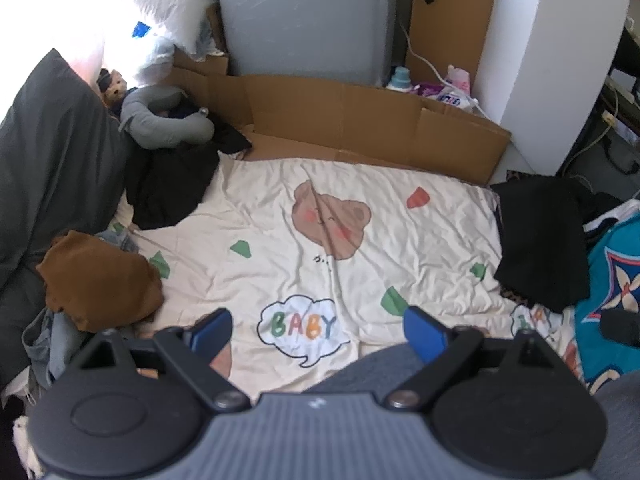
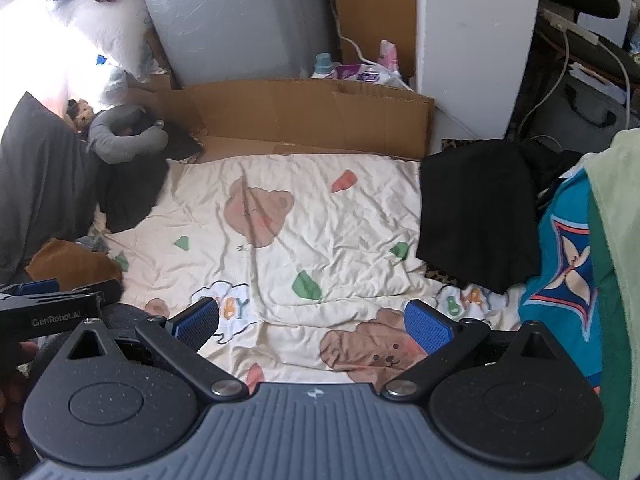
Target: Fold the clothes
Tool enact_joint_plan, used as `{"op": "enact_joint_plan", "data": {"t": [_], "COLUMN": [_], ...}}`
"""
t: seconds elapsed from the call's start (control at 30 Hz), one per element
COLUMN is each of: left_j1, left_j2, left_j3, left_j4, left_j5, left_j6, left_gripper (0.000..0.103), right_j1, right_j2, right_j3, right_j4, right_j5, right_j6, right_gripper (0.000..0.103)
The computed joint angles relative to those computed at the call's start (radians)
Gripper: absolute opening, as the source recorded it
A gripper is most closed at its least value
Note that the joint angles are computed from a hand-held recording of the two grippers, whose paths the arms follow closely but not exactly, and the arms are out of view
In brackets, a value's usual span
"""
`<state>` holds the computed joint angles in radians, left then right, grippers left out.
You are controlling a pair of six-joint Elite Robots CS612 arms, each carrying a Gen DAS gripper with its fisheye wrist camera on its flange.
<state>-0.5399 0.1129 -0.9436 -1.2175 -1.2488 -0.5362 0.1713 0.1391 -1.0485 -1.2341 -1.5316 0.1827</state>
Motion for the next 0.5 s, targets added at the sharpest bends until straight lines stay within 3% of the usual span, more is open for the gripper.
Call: {"op": "enact_joint_plan", "data": {"t": [0.13, 0.5], "left_j1": [0.005, 0.011], "left_j2": [-0.004, -0.005], "left_j3": [0.006, -0.002], "left_j4": [0.001, -0.011], "left_j5": [-0.018, -0.026], "left_j6": [-0.013, -0.035], "left_gripper": [0.094, 0.094], "right_j1": [0.009, 0.004], "right_j2": [-0.004, 0.002], "right_j3": [0.009, -0.014], "right_j4": [-0.008, -0.013], "right_j5": [-0.037, -0.015], "right_j6": [-0.010, 0.001], "right_gripper": [0.102, 0.102]}}
